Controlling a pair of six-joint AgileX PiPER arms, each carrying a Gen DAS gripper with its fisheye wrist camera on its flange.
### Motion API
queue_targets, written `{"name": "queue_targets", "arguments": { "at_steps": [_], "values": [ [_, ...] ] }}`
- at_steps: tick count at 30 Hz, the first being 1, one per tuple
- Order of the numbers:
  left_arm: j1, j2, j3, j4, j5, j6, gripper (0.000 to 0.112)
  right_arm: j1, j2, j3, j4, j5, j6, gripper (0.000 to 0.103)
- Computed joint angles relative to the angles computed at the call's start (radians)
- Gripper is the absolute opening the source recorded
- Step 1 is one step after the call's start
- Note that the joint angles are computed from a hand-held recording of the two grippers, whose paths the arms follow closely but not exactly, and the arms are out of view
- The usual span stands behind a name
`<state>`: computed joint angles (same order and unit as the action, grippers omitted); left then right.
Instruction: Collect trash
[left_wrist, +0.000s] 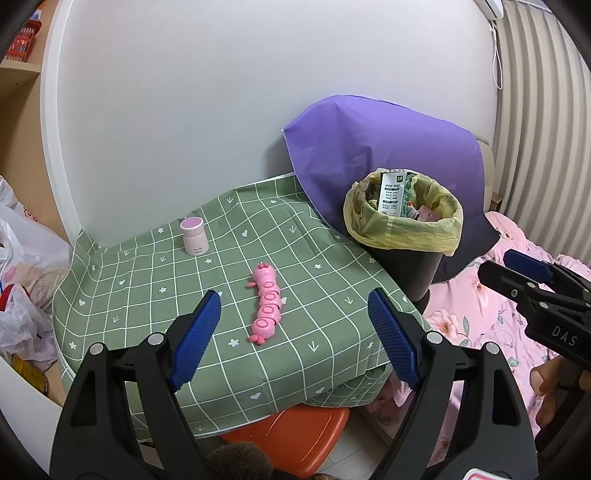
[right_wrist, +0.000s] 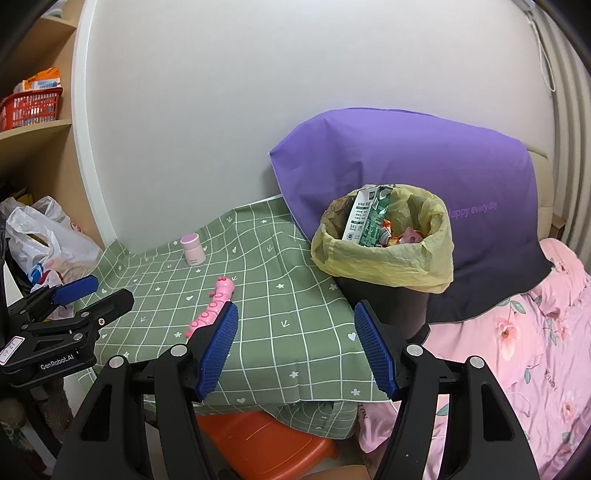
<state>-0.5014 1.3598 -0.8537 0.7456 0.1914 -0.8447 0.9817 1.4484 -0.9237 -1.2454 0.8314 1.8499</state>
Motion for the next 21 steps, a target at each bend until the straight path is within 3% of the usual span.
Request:
{"name": "queue_targets", "arguments": {
  "at_steps": [21],
  "values": [
    [-0.016, 0.001, 0.001, 0.106, 0.014, -0.119, 0.078, 0.004, 0.011, -0.014, -0.002, 0.012, -0.001, 0.062]
  ]
}}
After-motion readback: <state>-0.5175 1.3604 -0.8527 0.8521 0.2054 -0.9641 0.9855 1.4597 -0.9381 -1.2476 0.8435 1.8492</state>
